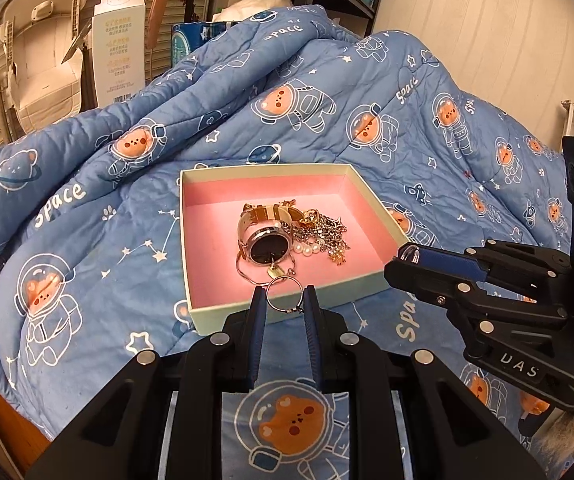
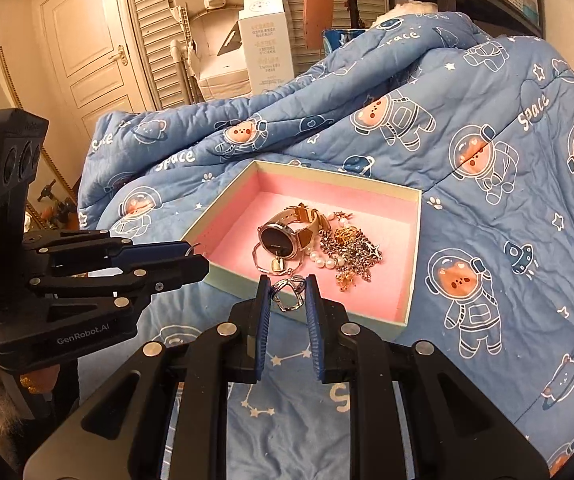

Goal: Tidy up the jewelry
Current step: 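Carry the silver ring and clasp into the box and open both tools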

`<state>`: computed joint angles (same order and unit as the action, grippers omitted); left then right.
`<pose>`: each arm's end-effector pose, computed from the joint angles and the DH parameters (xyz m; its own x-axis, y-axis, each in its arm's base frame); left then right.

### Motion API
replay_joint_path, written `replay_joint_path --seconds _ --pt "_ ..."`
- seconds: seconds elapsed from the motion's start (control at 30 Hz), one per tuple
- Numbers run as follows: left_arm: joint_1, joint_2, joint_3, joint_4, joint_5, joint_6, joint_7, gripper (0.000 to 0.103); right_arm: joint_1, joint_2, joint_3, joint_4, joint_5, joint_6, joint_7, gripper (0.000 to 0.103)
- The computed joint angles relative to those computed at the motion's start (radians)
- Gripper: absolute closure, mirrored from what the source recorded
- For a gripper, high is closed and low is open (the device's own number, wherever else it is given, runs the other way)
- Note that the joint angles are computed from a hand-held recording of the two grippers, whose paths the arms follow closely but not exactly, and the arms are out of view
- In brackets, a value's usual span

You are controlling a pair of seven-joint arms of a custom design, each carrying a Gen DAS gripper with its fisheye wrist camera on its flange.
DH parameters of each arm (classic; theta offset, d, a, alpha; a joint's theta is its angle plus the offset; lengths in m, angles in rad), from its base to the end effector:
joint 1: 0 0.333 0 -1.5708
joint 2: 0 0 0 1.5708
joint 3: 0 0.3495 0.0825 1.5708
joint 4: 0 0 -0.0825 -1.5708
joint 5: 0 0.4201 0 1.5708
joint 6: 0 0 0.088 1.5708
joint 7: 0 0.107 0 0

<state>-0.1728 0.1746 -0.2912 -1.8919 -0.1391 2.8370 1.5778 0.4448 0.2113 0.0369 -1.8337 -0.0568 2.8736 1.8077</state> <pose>0.6229 -0.2898 0.5240 -0.3829 -0.9086 0.1669 -0.7059 0.1713 -0.6872 0.6231 0.3270 0.5316 0.3363 -0.9326 -0.1312 -0.6736 -0.1408 -0.7256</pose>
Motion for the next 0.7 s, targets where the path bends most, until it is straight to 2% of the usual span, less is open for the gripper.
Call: replay_joint_path --seconds 0.43,0.7 --pt "-0.022 0.188 0.028 0.269 0.138 -0.164 -0.101 0.085 -0.021 0.172 -0.018 0.249 0.050 -0.196 -0.040 0.085" --pt "-0.018 0.296 0.015 0.436 0.125 -0.268 -0.129 0.085 -0.014 0.235 -0.037 0.341 0.017 -0.280 -0.049 0.085"
